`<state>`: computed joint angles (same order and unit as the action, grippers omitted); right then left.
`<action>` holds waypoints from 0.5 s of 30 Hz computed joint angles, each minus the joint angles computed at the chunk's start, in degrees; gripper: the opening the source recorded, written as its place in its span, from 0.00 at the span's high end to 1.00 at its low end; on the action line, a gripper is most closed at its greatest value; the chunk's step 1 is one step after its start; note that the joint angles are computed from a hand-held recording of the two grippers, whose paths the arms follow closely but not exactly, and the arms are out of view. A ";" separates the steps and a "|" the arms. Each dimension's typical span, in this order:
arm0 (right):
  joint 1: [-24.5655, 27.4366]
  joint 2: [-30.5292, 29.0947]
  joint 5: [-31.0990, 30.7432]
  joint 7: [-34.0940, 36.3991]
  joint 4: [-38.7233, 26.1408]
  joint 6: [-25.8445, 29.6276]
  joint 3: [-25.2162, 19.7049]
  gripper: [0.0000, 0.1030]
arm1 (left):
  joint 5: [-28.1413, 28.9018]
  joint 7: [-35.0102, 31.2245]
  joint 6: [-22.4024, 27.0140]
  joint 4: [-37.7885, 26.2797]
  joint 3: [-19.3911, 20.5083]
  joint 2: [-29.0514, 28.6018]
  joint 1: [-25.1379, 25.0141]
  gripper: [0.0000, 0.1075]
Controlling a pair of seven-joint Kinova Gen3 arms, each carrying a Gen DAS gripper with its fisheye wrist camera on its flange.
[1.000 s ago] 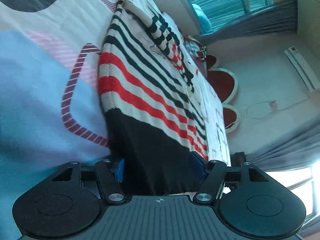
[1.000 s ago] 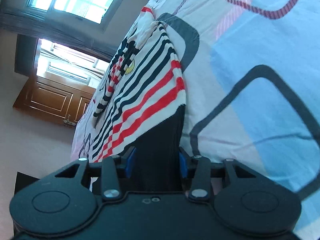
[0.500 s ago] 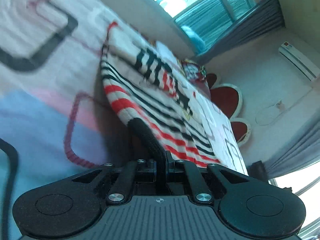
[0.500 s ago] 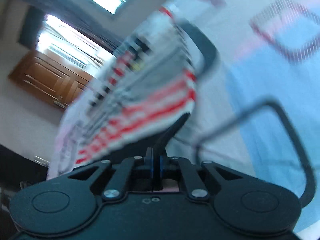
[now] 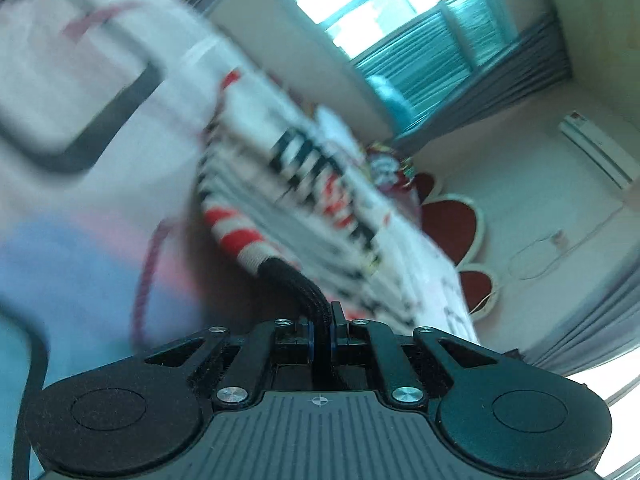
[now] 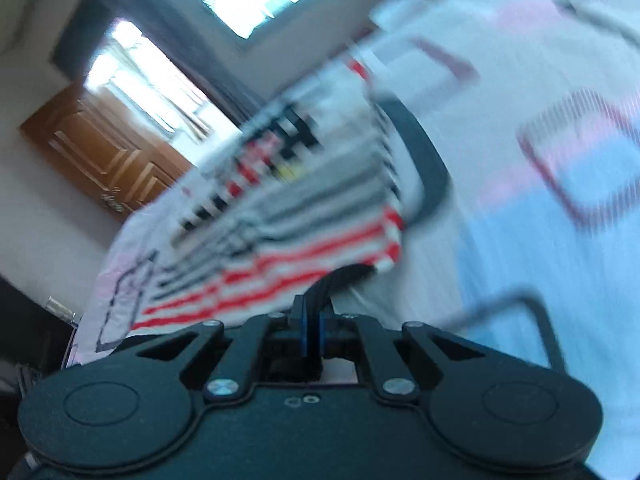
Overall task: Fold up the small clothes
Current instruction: 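Lift the hem with both tools and fold it over toward the collar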
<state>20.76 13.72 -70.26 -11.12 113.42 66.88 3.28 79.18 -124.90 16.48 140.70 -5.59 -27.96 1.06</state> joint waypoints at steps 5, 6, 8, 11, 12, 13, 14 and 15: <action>1.71 -1.98 3.16 -4.30 -11.15 -1.99 -8.11 0.94 | -10.89 5.92 6.95 -11.83 1.14 3.66 -7.19 0.94; -0.08 -1.39 3.10 -6.63 -13.81 -1.86 -7.31 0.94 | -11.83 6.44 6.80 -14.13 -0.45 5.50 -5.69 0.94; -5.11 0.29 3.14 -11.29 -19.12 -1.51 -3.68 0.94 | -12.78 6.23 6.14 -19.38 -5.76 9.74 -0.69 0.94; -9.39 3.64 3.83 -16.17 -27.08 -3.42 -2.86 0.94 | -11.37 4.00 8.75 -26.81 -11.07 16.60 1.59 0.94; -10.92 5.03 3.84 -18.31 -29.74 -3.67 -1.99 0.94 | -10.84 4.15 8.85 -29.19 -11.20 19.26 1.03 0.94; -13.32 6.87 2.94 -20.47 -32.39 -4.25 -0.23 0.94 | -9.82 3.80 9.80 -31.33 -11.37 21.91 -0.08 0.94; -14.90 8.71 2.61 -22.32 -35.04 -4.86 0.65 0.94 | -8.31 3.24 10.43 -33.18 -11.24 24.55 -0.93 0.94; -15.58 10.61 3.00 -24.22 -37.70 -4.56 0.84 0.94 | -7.74 3.41 11.01 -34.95 -10.37 27.04 -2.55 0.94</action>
<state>5.18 24.33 -67.26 -35.34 75.72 62.32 4.12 71.44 -121.49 27.49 105.75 -15.96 -0.93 -1.49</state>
